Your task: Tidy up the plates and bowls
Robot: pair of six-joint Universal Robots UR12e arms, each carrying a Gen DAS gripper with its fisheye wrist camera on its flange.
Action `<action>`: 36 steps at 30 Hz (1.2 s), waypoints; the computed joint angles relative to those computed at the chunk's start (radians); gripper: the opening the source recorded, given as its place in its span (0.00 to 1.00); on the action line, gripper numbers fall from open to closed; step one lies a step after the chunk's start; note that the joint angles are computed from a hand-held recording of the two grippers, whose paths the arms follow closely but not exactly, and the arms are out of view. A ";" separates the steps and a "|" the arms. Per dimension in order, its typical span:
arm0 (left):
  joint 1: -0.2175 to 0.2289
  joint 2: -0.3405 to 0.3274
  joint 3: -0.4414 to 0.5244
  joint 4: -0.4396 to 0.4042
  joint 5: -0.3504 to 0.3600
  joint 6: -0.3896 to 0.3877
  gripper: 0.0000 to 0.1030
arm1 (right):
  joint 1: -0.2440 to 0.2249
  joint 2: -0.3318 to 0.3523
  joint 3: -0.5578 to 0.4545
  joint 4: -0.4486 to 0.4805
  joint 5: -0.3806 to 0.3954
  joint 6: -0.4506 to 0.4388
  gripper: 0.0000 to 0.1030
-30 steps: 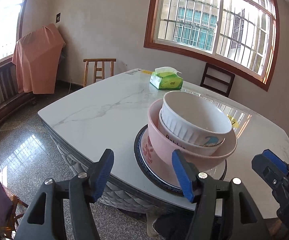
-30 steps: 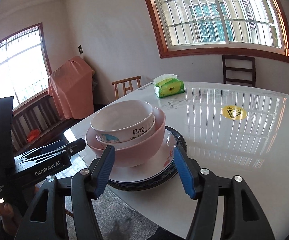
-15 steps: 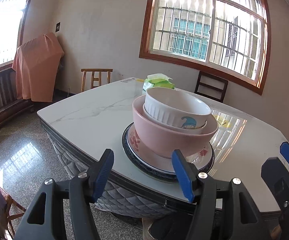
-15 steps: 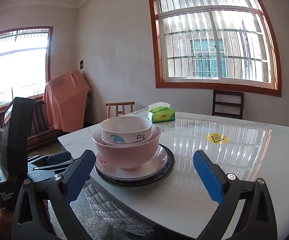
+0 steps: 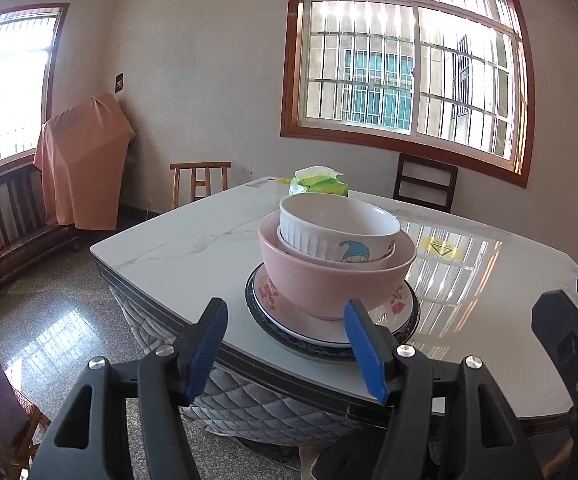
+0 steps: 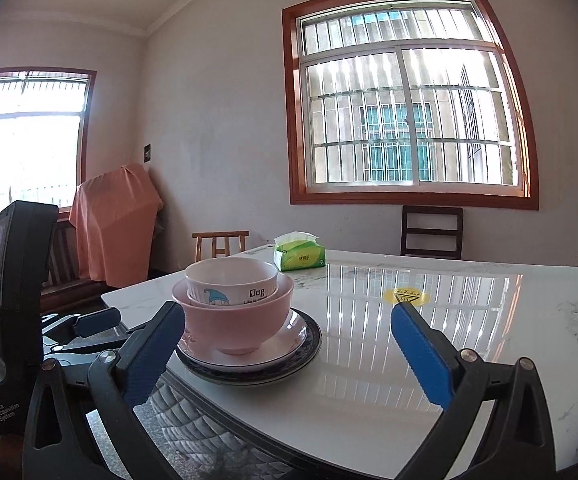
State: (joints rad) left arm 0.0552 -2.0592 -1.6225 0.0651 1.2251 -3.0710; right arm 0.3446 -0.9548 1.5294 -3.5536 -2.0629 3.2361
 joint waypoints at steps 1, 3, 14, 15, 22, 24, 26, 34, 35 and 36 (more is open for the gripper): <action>0.000 0.001 -0.002 0.000 -0.001 -0.001 0.60 | -0.001 0.000 0.001 -0.002 0.002 0.003 0.99; 0.001 0.002 -0.007 0.001 -0.006 -0.001 0.60 | -0.001 -0.002 0.003 -0.003 0.003 0.009 0.99; 0.010 0.011 -0.041 0.039 -0.012 0.012 0.60 | 0.000 -0.005 0.013 0.020 -0.008 0.041 0.99; 0.010 0.013 -0.043 0.040 -0.010 0.016 0.60 | 0.001 -0.006 0.013 0.023 -0.009 0.042 0.99; 0.017 0.027 -0.065 0.067 -0.034 0.037 0.61 | 0.004 -0.009 0.018 0.049 0.007 0.036 0.99; 0.018 0.029 -0.070 0.082 -0.033 0.033 0.62 | 0.005 -0.010 0.021 0.042 0.009 0.038 0.99; 0.023 0.030 -0.072 0.085 -0.046 0.025 0.67 | 0.007 -0.010 0.021 0.037 0.005 0.034 0.99; 0.025 0.033 -0.078 0.088 -0.028 0.015 0.72 | 0.011 -0.009 0.017 0.036 0.000 0.027 0.99; 0.025 0.033 -0.079 0.087 -0.026 0.013 0.72 | 0.011 -0.010 0.017 0.041 0.001 0.028 0.99; 0.026 0.034 -0.079 0.082 -0.027 0.012 0.72 | 0.011 -0.009 0.016 0.046 0.001 0.027 0.99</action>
State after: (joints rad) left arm 0.0811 -2.0256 -1.7020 0.1474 1.1984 -3.0588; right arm 0.3559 -0.9640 1.5451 -3.5076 -2.0614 3.2633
